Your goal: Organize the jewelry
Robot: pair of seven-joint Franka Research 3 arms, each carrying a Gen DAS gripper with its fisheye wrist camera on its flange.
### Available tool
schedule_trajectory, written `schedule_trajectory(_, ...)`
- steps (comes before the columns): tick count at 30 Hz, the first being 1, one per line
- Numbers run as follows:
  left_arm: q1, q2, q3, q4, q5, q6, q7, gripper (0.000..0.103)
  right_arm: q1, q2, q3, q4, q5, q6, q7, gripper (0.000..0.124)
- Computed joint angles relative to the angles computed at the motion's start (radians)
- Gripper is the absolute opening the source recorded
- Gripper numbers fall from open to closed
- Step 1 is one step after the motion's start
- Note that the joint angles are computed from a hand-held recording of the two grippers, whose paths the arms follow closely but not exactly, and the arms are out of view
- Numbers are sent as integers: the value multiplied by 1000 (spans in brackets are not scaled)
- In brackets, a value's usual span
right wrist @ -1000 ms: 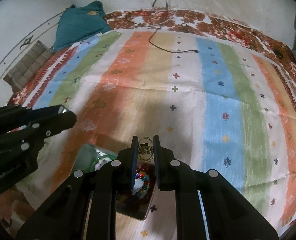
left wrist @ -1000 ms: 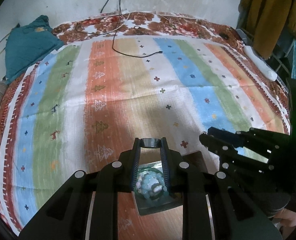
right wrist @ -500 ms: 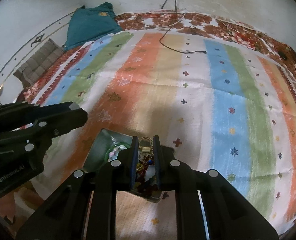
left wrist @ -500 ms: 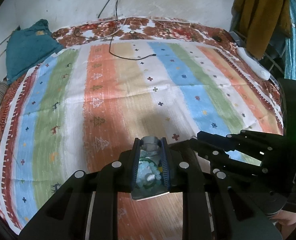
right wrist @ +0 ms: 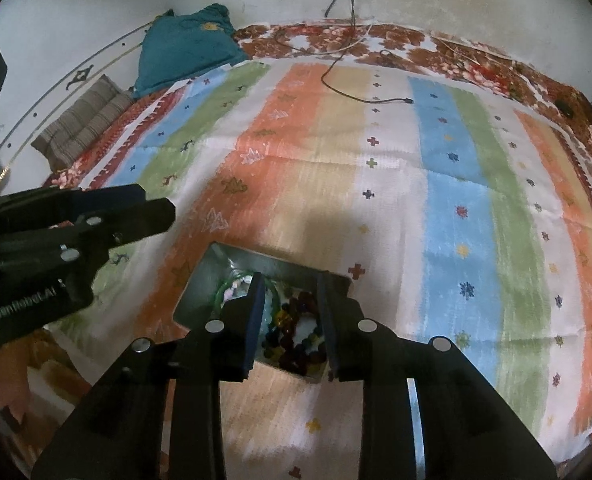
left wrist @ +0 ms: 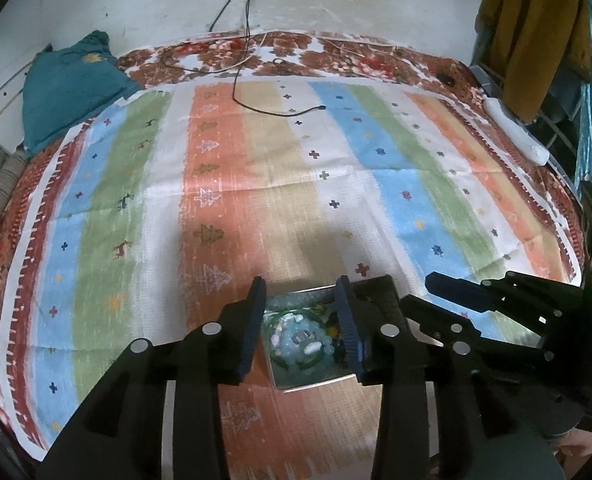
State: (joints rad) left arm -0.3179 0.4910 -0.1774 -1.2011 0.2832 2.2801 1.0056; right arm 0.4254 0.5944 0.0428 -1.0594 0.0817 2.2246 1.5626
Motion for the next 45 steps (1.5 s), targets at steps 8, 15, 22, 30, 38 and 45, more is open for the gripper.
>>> schedule_trajectory(8,22,-80,-16,-122,-22,65,11,53,-9,-134,3,-199,4,112,-8,42)
schedule_trajectory(15,26,-152,-22,-230,-10,108,5,62,-33,-212,25,-314,50,176,-34,55)
schedule_trajectory(22,31,-216,-30,-331,-2,159,-13,71,-41,-282,36,-418,70,213,-67,70)
schedule_trajectory(30,32,-290,-37,-442,29,214,-52,86,-51,-354,48,-517,106,267,-95,79)
schedule_trajectory(38,33,-336,-44,-519,67,273,-79,97,-42,-404,41,-596,58,331,-54,95)
schedule_trajectory(45,29,-354,-38,-545,112,296,-124,97,-49,-427,47,-632,69,362,-64,96)
